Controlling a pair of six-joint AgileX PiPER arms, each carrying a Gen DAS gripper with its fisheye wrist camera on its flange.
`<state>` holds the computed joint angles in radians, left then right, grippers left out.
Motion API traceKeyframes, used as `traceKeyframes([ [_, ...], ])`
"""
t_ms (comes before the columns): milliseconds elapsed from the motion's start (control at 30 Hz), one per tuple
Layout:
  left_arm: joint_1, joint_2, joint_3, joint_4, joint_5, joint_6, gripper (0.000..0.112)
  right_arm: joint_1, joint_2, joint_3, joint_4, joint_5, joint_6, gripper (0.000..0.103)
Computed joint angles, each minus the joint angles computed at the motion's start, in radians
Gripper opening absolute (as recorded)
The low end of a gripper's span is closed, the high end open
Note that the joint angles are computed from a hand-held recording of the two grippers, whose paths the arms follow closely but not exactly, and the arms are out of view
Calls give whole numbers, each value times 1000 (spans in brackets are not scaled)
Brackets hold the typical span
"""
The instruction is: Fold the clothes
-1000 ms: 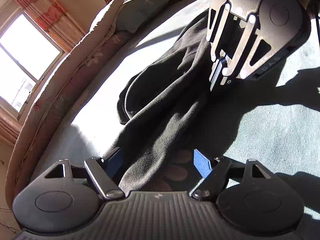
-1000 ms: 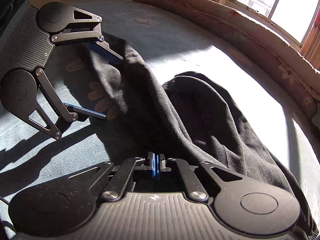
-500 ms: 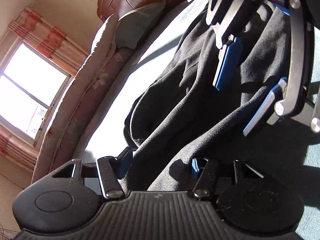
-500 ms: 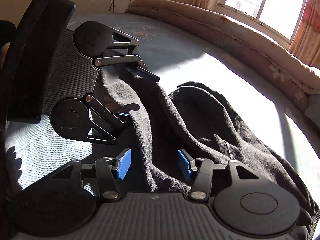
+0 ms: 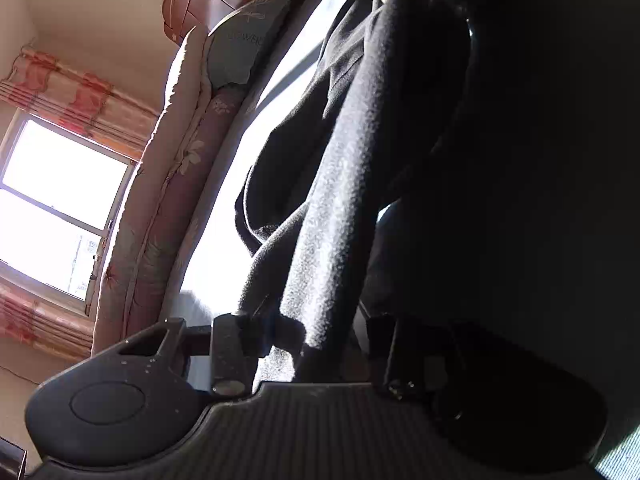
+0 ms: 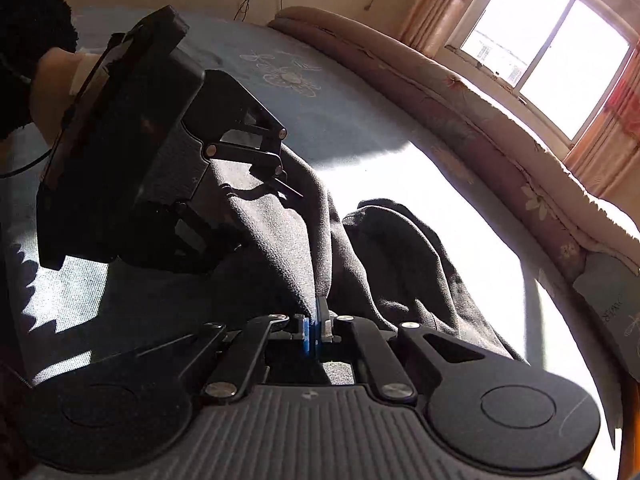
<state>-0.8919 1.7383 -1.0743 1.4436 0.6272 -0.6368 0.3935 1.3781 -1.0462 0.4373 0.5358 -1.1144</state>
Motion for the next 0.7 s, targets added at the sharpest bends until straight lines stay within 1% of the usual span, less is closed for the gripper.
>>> traceKeyframes([
  [33,4,-10,6,-33,21,20,14,-8,-8,-7,0,28,-1,4],
  [100,14,-54,23,-127,42,76,3,-16,-20,-10,-4,67,-2,5],
  [167,6,-127,62,-193,65,117,3,-22,-23,-7,1,99,-7,5],
  [267,-38,-238,112,-258,140,179,3,-29,-36,3,26,159,-17,5],
  [333,-73,-304,118,-343,194,237,3,-29,-56,15,37,200,-18,5],
  [433,-135,-383,132,-459,255,279,4,-54,-63,16,70,285,-16,6],
  [500,-154,-415,149,-547,265,332,8,-74,-44,9,80,339,4,11],
  [533,-164,-422,161,-572,278,348,12,-88,-31,4,88,371,15,14],
  [567,-174,-425,171,-594,294,364,13,-104,-14,-5,97,411,29,14],
  [633,-170,-446,170,-648,307,391,14,-136,-3,-5,118,447,41,16],
  [700,-134,-491,149,-754,300,444,14,-175,-15,0,136,474,45,25],
])
